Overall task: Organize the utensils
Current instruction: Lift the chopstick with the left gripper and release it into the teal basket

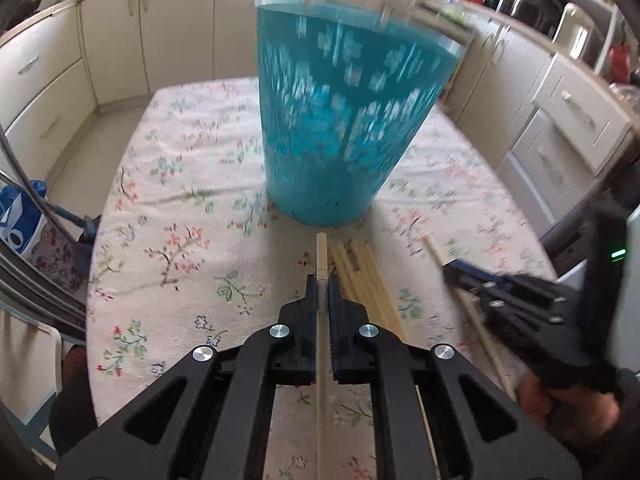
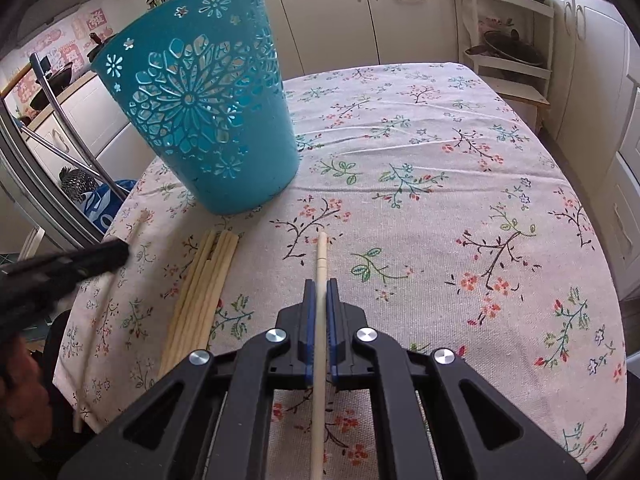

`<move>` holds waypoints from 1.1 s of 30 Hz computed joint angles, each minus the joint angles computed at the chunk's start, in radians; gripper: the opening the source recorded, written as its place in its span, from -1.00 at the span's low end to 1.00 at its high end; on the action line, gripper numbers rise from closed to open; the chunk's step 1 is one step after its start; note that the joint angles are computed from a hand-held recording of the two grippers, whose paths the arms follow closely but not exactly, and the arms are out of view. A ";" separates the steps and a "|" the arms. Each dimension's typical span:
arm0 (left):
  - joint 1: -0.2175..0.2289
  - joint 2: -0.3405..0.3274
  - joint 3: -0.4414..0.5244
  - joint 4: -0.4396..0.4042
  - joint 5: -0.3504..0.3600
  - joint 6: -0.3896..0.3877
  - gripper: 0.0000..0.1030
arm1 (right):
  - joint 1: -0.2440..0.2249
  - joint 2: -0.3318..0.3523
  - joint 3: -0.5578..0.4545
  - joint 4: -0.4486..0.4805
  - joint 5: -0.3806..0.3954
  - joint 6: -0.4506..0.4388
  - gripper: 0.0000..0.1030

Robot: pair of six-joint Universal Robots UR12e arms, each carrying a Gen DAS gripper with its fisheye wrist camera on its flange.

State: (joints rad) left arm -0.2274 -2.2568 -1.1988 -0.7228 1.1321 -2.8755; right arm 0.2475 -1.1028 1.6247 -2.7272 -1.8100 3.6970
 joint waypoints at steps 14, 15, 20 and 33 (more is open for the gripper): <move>0.037 -0.031 0.163 0.348 -0.233 -0.282 -0.91 | 0.008 0.002 0.006 -0.022 -0.023 -0.001 -0.88; 0.031 -0.048 0.197 0.368 -0.223 -0.310 -0.91 | 0.008 0.002 0.007 -0.027 -0.023 -0.002 -0.88; 0.010 -0.120 0.326 0.451 -0.167 -0.419 -0.91 | 0.005 -0.002 0.023 -0.054 -0.012 0.001 -0.88; -0.045 -0.316 0.611 0.471 0.078 -0.486 -0.90 | -0.002 -0.003 0.032 -0.081 0.009 0.003 -0.88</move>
